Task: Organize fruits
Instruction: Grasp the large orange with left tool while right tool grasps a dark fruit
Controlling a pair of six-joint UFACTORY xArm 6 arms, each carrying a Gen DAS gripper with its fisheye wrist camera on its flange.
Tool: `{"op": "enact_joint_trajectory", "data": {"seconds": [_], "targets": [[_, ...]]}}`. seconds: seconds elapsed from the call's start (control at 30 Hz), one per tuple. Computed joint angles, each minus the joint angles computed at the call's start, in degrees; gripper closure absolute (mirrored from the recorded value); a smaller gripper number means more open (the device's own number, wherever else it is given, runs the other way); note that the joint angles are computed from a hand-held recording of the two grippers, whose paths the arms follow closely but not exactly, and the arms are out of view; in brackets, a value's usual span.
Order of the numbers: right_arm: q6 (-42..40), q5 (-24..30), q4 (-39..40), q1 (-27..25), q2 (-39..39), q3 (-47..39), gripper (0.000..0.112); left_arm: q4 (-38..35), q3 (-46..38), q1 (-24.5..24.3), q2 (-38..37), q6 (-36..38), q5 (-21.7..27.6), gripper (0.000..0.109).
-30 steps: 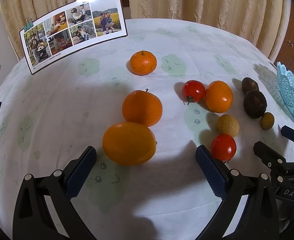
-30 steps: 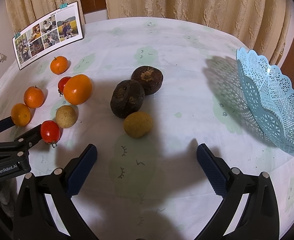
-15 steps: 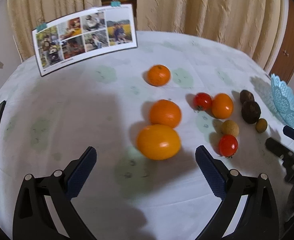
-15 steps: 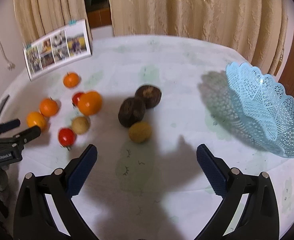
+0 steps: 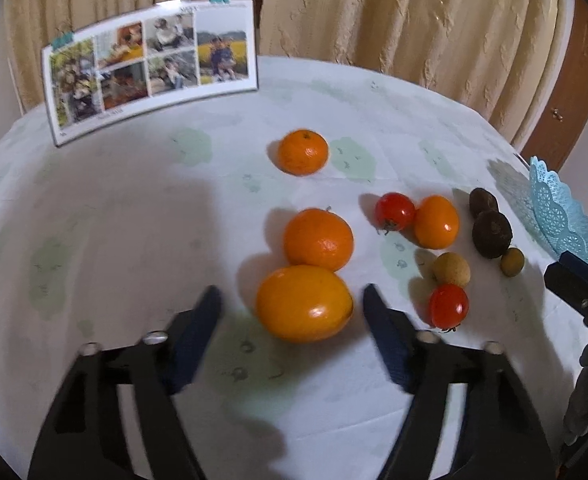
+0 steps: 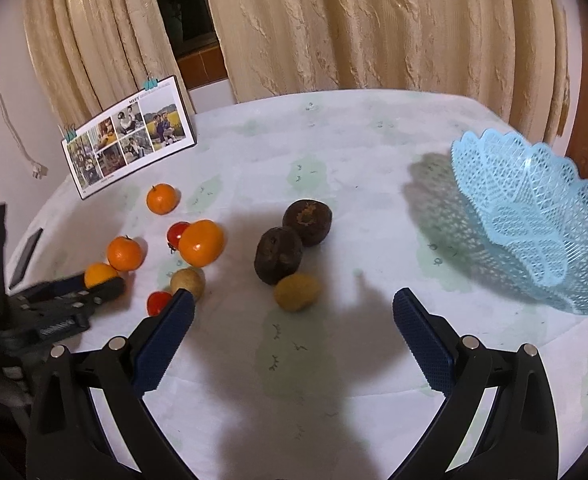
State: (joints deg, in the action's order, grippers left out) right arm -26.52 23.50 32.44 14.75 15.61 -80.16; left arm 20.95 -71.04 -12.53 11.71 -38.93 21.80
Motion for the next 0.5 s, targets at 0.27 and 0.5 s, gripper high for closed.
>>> {"op": "enact_joint_trajectory", "data": {"seconds": [0.27, 0.5], "targets": [[3.93, 2.81, -3.95, 0.23, 4.40, -6.10, 0.031, -1.87, 1.41, -0.04, -0.95, 1.82, -2.31, 0.063], [9.91, 7.06, -11.53, 0.41, 11.40, -15.34, 0.048, 3.16, 2.13, -0.17, -2.02, -1.68, -3.30, 0.063]]}}
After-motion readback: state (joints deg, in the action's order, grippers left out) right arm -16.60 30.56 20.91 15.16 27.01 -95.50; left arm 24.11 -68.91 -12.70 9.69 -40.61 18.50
